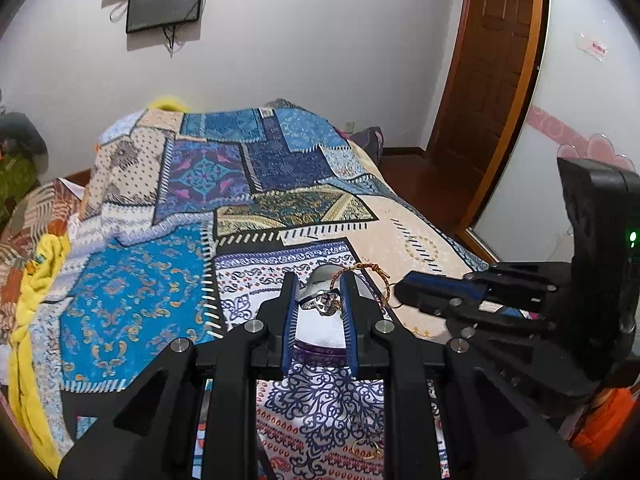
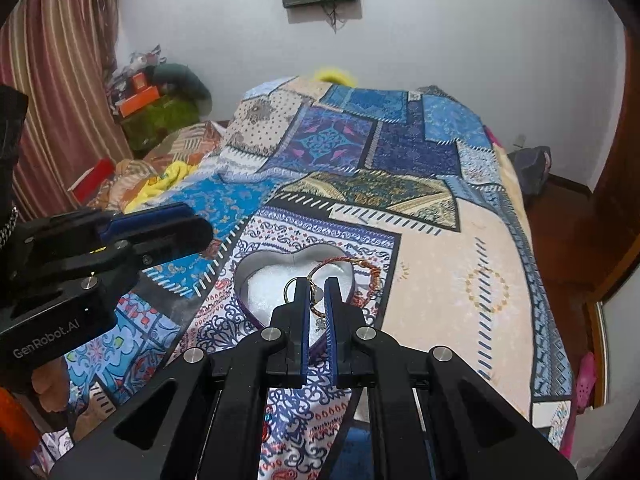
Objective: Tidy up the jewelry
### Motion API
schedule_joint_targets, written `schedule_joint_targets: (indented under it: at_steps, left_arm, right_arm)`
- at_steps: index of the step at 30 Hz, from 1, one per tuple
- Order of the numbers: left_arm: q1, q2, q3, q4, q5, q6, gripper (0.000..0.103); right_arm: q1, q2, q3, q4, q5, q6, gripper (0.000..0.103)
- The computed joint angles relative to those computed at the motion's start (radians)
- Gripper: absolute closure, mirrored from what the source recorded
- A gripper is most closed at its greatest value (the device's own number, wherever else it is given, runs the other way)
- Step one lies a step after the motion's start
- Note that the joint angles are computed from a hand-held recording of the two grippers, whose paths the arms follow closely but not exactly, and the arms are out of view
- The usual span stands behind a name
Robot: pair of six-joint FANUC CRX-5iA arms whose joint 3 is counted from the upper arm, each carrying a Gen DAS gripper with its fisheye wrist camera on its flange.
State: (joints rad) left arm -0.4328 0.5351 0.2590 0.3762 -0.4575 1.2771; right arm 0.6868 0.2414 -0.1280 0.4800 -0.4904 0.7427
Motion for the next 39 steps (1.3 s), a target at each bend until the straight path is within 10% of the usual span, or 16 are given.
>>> schedule_joint_targets:
  at_steps: [18, 39]
  left_arm:
    - [0.027, 0.138, 0.115, 0.122, -0.148, -0.067, 0.083]
    - [0.022, 0.098, 0.120, -0.020, -0.155, 0.032, 0.083]
  right_arm:
    - [-0.023, 0.112, 0.198, -0.301, -0.149, 0.361, 0.097]
    - [0.009, 0.118, 0.193, -0.190, -0.194, 0.316, 0.095]
